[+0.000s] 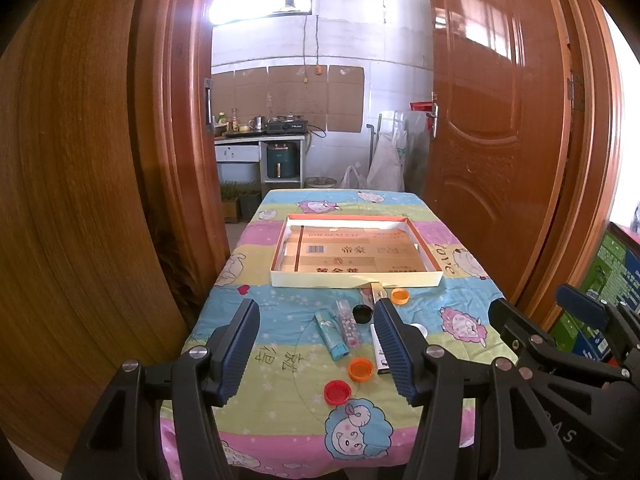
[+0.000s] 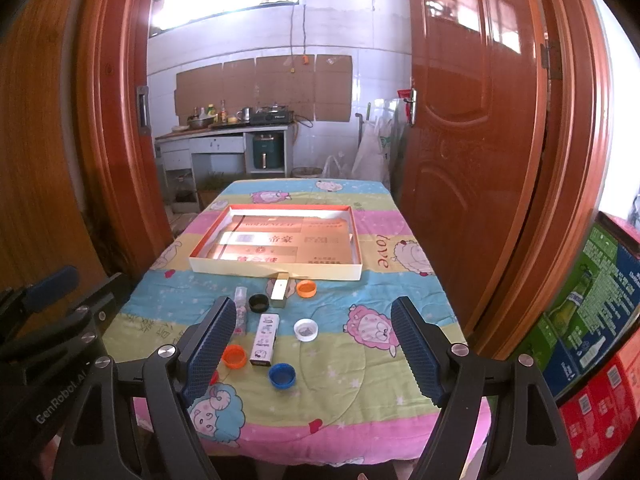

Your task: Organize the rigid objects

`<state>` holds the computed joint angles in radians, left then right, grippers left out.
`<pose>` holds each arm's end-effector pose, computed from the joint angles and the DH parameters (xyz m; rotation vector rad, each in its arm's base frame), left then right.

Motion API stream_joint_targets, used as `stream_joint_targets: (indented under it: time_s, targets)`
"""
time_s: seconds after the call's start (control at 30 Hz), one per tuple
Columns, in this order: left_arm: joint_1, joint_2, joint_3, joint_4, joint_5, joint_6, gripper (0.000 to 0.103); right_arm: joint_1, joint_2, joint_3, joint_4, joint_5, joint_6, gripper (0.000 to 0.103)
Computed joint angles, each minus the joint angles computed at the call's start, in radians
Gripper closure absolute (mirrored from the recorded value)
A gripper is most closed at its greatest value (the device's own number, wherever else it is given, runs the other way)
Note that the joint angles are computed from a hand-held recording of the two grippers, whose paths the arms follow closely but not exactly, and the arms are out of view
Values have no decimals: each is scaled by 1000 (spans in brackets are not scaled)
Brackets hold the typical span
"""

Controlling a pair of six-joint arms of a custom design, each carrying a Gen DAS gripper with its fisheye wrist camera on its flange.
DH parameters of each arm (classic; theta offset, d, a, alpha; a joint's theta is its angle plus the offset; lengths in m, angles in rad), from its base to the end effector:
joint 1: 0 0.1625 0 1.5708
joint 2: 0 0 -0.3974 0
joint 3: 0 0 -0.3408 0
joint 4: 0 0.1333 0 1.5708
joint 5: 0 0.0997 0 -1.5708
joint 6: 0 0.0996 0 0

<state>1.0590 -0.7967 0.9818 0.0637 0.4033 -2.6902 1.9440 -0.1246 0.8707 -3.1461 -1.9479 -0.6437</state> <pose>-0.1105 -0.6560 0.2777 0.0131 1.8565 -1.3166 0.3744 -0.6913 -0.0085 1.0263 -2.2696 1.0186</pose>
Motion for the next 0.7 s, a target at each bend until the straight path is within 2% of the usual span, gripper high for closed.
stream_joint_targets:
  time_s: [0.7]
  targets:
    - [-1,2,7,-1,1,-9,43,0,-1,3,0,-1,0,22]
